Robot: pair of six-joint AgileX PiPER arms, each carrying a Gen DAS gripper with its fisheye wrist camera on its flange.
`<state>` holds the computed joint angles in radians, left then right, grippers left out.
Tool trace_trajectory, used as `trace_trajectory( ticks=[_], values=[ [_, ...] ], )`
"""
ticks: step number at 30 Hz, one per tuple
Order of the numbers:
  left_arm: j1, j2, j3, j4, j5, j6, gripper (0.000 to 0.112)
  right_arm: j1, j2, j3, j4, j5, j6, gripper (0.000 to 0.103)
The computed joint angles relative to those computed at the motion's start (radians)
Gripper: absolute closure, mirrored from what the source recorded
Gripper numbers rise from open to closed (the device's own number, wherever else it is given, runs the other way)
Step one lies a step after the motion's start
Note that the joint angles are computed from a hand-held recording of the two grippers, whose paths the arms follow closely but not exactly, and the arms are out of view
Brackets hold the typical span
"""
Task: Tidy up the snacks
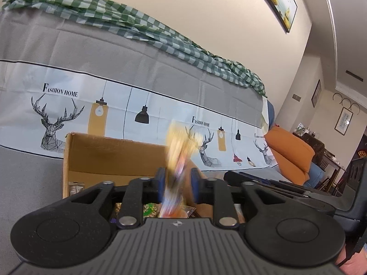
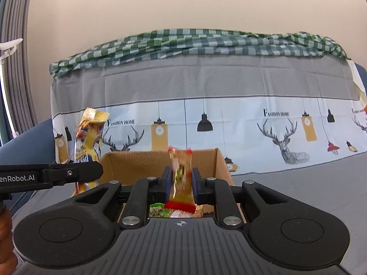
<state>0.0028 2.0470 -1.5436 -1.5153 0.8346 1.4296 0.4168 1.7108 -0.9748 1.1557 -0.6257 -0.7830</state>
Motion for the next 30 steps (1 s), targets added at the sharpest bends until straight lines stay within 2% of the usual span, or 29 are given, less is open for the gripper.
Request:
trace_trajectory(
  ticks=[1,3,5,8,12,13,18,24,25,27,30],
  values=[
    [0.003,-0.001,0.004,-0.011,0.001,0.005,0.076,0.000,0.001,-0.003,0.007,-0.002,-0.003,0.063],
    [0.007,-0.005,0.009,-0.020,-0.005,0.012,0.075,-0.001,0.002,-0.005,0.018,-0.007,0.001,0.047],
    [0.011,-0.013,0.021,-0.025,-0.015,0.022,0.073,-0.005,0.000,-0.003,0.013,-0.003,0.016,0.044],
    [0.019,-0.038,0.055,-0.030,-0.038,0.043,0.059,-0.002,-0.003,-0.001,0.030,-0.002,0.009,0.033],
    [0.024,-0.097,0.125,0.016,-0.098,0.031,0.033,0.019,-0.024,0.024,0.053,-0.041,0.017,0.009],
    [0.023,-0.113,0.140,0.053,-0.123,-0.005,0.032,0.022,-0.032,0.032,0.063,-0.044,0.021,0.002],
    [0.002,-0.218,0.251,0.213,-0.247,-0.157,0.028,0.043,-0.084,0.067,0.181,-0.047,-0.024,0.001],
    [-0.025,-0.337,0.375,0.315,-0.304,-0.240,0.024,0.126,-0.147,0.122,0.380,-0.114,-0.134,0.001],
    [-0.028,-0.349,0.389,0.324,-0.306,-0.248,0.022,0.139,-0.155,0.135,0.395,-0.124,-0.144,0.001],
    [-0.038,-0.370,0.416,0.351,-0.324,-0.287,0.010,0.166,-0.169,0.162,0.412,-0.145,-0.155,0.001],
    [-0.055,-0.390,0.468,0.337,-0.360,-0.270,0.010,0.184,-0.176,0.184,0.425,-0.149,-0.175,0.001]
  ],
)
